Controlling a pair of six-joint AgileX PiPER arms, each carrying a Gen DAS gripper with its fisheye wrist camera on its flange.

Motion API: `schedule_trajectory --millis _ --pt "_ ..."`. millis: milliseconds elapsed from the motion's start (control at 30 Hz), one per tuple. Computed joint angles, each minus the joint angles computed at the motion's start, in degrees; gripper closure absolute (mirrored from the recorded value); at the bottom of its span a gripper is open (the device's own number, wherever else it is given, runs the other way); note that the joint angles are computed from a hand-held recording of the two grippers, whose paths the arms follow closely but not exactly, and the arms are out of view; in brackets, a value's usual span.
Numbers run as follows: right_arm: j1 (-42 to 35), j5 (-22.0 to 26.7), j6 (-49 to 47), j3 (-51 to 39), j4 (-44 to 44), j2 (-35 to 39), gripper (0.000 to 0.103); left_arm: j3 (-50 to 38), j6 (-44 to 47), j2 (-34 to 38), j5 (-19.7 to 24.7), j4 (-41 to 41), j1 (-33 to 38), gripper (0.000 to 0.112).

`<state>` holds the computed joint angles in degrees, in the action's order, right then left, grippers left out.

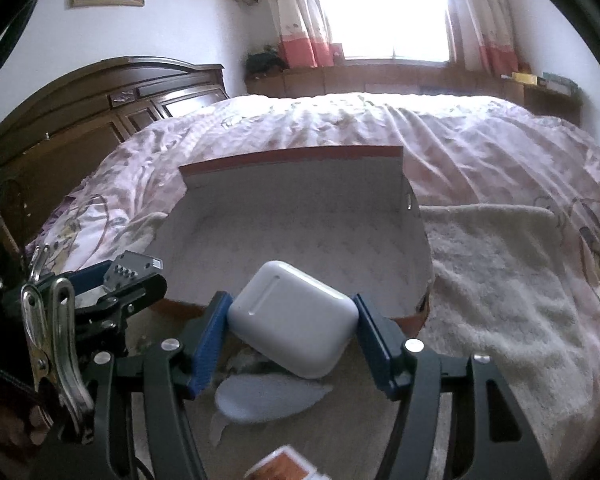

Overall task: Organize rigid objects
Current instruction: 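Carry both items into the cardboard box while the right tool releases the case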

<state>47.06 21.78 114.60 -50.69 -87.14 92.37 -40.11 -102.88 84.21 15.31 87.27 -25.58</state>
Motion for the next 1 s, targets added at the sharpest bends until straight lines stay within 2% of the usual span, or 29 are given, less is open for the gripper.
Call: schedule_trajectory --millis 167,400,600,1000 --pt "-3.47 -2.57 -2.18 -2.32 1.17 2.93 0.038 -4.05 3.28 4.93 -1.76 -2.89 1.82 0.041" --pt "-5.35 -2.60 -7.07 -5.97 4.38 6.78 0.038 -7.95 5.84 9.76 -2.60 -4.35 2.46 0.041" --pt "-5.94 -2.45 -9.49 -8.00 6.09 9.00 0.038 -9.35 5.10 12.12 -2.08 -2.83 2.22 0.041" --pt "-7.00 -3.06 -11.08 -9.27 8.12 10.92 0.038 -11.28 11.08 14.85 -3.18 -9.58 3.42 0.041"
